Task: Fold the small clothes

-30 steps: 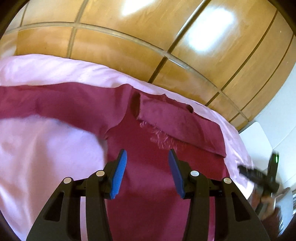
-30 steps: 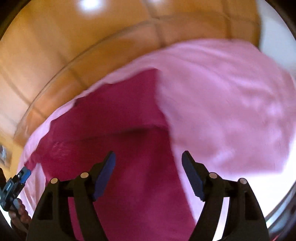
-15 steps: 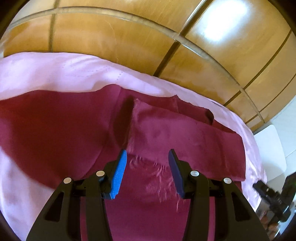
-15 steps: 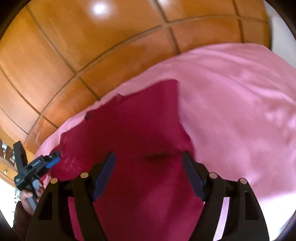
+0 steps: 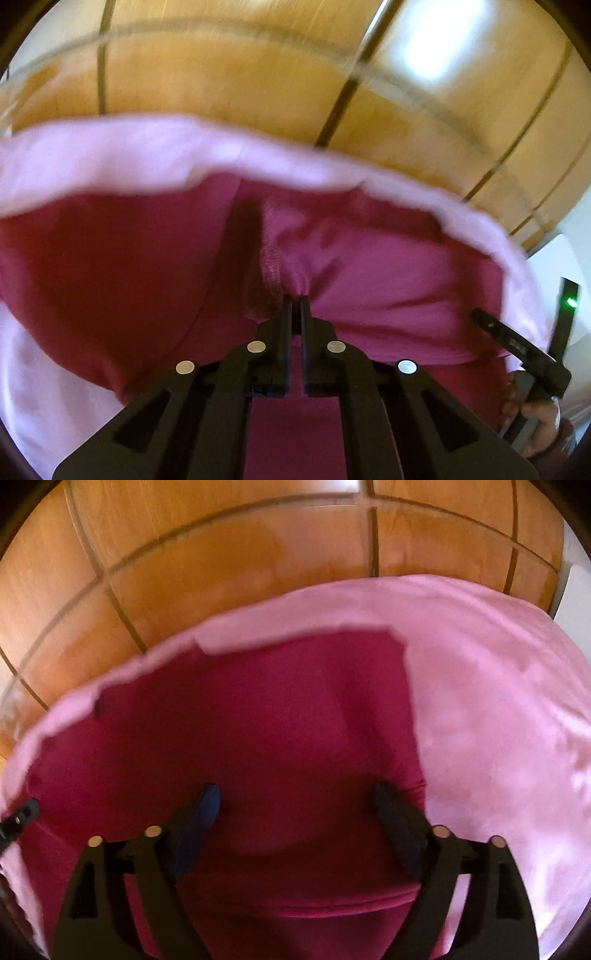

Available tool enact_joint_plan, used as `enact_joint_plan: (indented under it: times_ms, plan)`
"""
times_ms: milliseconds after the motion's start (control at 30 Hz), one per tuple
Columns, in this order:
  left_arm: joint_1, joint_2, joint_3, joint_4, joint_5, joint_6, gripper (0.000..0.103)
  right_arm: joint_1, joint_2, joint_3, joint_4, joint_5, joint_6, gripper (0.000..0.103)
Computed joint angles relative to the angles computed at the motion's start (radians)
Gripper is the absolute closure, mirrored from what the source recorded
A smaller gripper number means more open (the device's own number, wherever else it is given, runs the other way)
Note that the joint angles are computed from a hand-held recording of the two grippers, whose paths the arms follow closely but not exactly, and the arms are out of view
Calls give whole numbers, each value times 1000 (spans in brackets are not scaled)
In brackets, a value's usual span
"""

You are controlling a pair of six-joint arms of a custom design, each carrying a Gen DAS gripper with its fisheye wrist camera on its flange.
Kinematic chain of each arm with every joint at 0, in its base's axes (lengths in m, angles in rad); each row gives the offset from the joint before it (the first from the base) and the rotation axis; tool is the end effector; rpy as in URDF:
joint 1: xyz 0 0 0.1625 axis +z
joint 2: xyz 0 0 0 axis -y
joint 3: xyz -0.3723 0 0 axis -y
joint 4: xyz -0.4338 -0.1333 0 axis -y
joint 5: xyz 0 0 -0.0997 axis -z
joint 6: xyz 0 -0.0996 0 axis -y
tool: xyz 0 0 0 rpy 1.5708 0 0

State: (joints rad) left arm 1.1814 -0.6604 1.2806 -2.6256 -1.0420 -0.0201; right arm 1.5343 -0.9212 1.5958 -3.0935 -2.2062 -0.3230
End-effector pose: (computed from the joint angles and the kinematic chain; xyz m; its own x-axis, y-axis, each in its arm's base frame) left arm -0.1239 -0.7854 0.1027 -0.8862 0.1144 -0.4490 0.3266 0.8416 -0.4302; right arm 0.0490 -0.6923 0.2098 -0.7550 0.2399 0.6103 -0.2273 0.7773 -0.5866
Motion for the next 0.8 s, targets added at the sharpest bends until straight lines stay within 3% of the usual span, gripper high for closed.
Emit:
enact_joint_plan:
  times_ms: [67, 133, 267, 400, 567, 600, 667, 800]
  plan:
    - [18, 4, 13, -49, -34, 17, 98, 7, 14, -8, -16, -27, -16, 9]
    - [14, -4, 41, -101, -24, 45, 97, 1, 13, -7, -13, -17, -10, 8]
    - [24, -45, 64, -65, -80, -9, 97, 7, 21, -13, -19, -42, -21, 7]
    - [16, -131, 157, -87, -44, -64, 92, 14, 40, -36, -16, -66, -25, 5]
    - [52, -292, 327, -191, -69, -140, 92, 18, 47, -46, -8, -87, -26, 3]
    - [64, -331, 369, -229, -54, -155, 90, 20, 47, -45, -11, -90, -29, 3]
    - [79, -385, 426, -286, -13, -177, 57, 21, 50, -48, -17, -93, -33, 3]
    - [136, -487, 492, -347, 41, -257, 56, 20, 50, -44, -24, -91, -35, 3]
